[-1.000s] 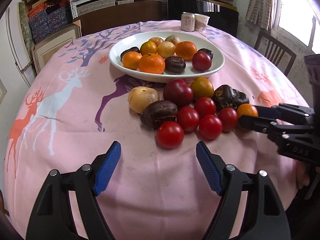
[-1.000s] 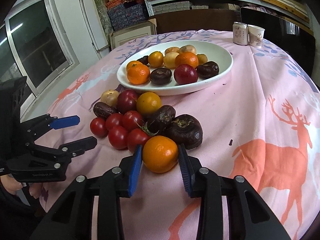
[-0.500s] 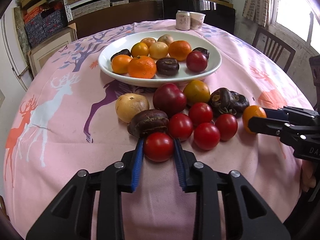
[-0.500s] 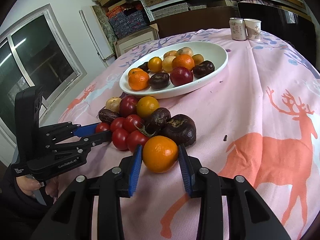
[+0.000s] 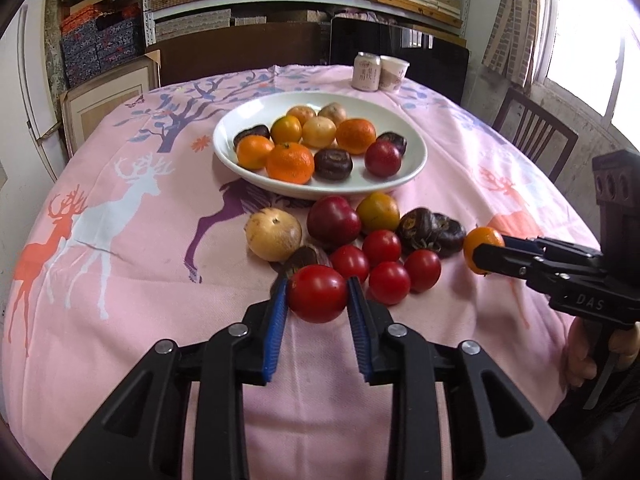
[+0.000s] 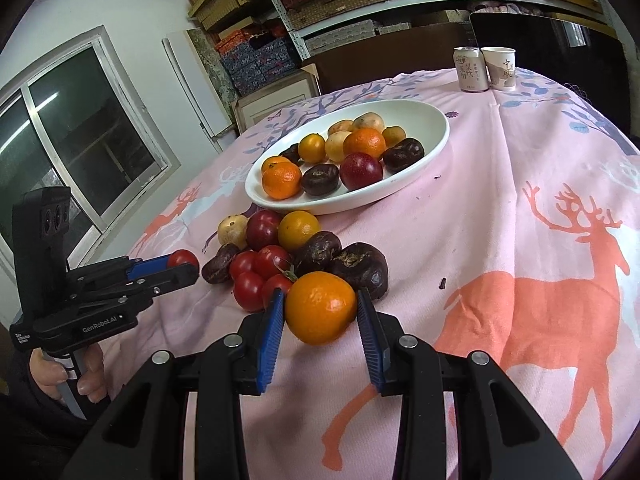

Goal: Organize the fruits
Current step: 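Release the tomato and orange onto the white plate with both grippers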

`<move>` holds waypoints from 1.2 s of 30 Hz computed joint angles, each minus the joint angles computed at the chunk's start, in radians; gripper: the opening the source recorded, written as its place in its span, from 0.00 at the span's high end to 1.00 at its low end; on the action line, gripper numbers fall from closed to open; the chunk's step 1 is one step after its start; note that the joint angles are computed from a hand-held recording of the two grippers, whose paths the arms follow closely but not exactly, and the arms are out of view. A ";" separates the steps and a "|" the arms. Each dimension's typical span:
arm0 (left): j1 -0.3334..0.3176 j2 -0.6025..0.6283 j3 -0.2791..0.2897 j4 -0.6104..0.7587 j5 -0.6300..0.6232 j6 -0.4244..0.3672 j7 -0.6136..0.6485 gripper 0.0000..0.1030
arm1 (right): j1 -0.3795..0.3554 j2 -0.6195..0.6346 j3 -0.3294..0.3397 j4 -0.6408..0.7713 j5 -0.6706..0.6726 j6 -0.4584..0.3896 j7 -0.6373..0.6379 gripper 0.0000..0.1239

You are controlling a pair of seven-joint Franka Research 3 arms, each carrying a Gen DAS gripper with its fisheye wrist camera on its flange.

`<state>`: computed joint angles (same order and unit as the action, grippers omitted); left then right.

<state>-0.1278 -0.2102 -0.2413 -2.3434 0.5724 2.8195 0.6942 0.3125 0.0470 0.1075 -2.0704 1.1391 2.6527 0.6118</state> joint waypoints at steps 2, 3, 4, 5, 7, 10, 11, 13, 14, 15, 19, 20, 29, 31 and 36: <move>0.003 -0.020 0.002 -0.006 0.002 0.009 -0.007 0.72 | -0.006 -0.008 -0.004 0.001 0.016 -0.005 -0.001 0.71; 0.006 -0.027 0.002 -0.007 0.004 0.013 -0.010 0.72 | -0.009 -0.016 -0.007 0.002 0.034 -0.007 -0.012 0.71; 0.010 -0.034 0.001 -0.007 0.009 0.017 -0.013 0.72 | -0.011 -0.026 -0.009 0.003 0.048 0.000 -0.026 0.71; 0.015 -0.040 0.001 -0.005 0.013 0.023 -0.016 0.72 | -0.012 -0.035 -0.012 0.007 0.061 0.006 -0.039 0.71; 0.020 -0.040 0.003 0.008 0.010 0.027 -0.009 0.72 | -0.014 -0.049 -0.019 0.019 0.083 0.015 -0.063 0.71; 0.022 -0.018 0.008 0.052 0.001 0.025 0.017 0.72 | -0.013 -0.044 -0.025 0.061 0.085 0.056 -0.075 0.71; 0.021 -0.003 0.012 0.075 -0.005 0.025 0.034 0.72 | -0.015 -0.033 -0.027 0.084 0.074 0.063 -0.060 0.71; 0.025 0.036 0.012 0.127 0.001 0.017 0.047 0.72 | -0.020 -0.003 -0.027 0.135 0.054 0.068 -0.031 0.70; 0.022 0.061 0.017 0.157 -0.008 0.015 0.064 0.72 | -0.022 0.020 -0.025 0.170 0.041 0.073 -0.017 0.71; 0.017 0.096 0.023 0.197 -0.021 0.011 0.087 0.72 | -0.025 0.044 -0.021 0.203 0.021 0.076 -0.002 0.71; -0.002 0.232 0.039 0.355 -0.036 -0.030 0.137 0.72 | -0.028 0.183 -0.003 0.368 -0.129 0.094 0.138 0.70; -0.008 0.267 0.045 0.395 -0.028 -0.045 0.139 0.72 | -0.025 0.224 -0.002 0.413 -0.182 0.102 0.185 0.70; -0.046 0.519 0.095 0.664 -0.146 -0.155 0.225 0.59 | 0.012 0.540 -0.030 0.780 -0.546 0.028 0.551 0.59; -0.061 0.504 0.123 0.643 -0.108 -0.131 0.166 0.46 | -0.009 0.526 0.007 0.747 -0.549 0.070 0.543 0.59; -0.056 0.368 0.141 0.473 -0.024 -0.028 0.063 0.35 | -0.095 0.407 0.109 0.571 -0.470 0.122 0.434 0.58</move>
<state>-0.1840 0.1583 -0.1005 -1.8699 0.5480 2.7915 0.7577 0.2176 0.4543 0.2164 -1.4991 0.6687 2.7742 1.0455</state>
